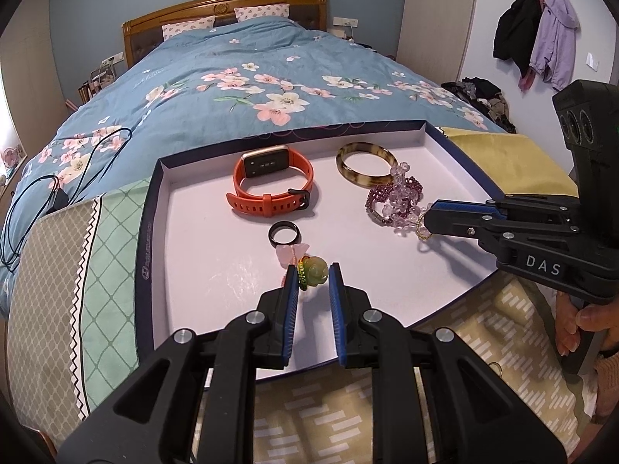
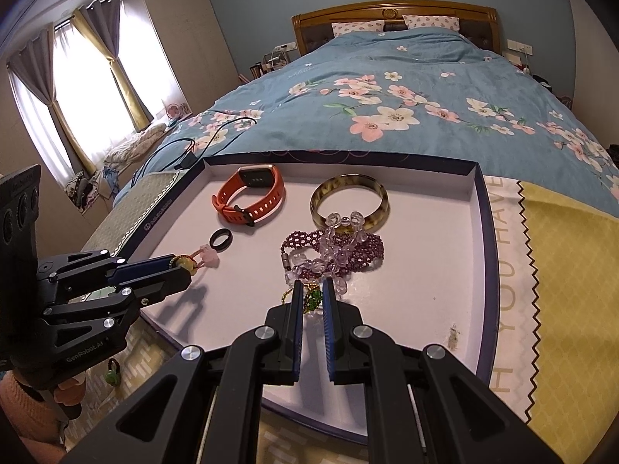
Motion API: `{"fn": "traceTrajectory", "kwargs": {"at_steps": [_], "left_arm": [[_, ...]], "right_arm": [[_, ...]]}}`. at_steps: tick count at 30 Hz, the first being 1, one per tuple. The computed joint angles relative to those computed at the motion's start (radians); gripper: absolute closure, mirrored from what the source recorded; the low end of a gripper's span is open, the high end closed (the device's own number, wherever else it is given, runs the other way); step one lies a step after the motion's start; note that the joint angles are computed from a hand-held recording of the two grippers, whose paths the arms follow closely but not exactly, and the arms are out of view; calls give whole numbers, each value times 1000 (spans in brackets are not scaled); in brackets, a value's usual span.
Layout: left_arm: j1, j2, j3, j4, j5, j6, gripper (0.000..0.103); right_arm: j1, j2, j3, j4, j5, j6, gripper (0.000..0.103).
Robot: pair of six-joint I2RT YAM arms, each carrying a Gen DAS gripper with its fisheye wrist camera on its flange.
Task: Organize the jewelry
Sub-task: 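Carry both green-stone rings into the tray and open both tools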
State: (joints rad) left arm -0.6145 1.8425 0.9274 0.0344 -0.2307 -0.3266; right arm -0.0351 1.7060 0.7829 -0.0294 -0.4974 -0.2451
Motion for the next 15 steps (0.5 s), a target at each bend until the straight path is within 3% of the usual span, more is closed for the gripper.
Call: {"fn": "traceTrajectory", "kwargs": {"at_steps": [11, 15], "left_arm": [[10, 9, 2, 9, 12, -3, 86], [7, -31, -36, 31, 7, -8, 80]], "right_arm": [[-18, -8, -7, 14, -19, 16, 93], [-47, -37, -26, 19, -52, 20, 84]]}}
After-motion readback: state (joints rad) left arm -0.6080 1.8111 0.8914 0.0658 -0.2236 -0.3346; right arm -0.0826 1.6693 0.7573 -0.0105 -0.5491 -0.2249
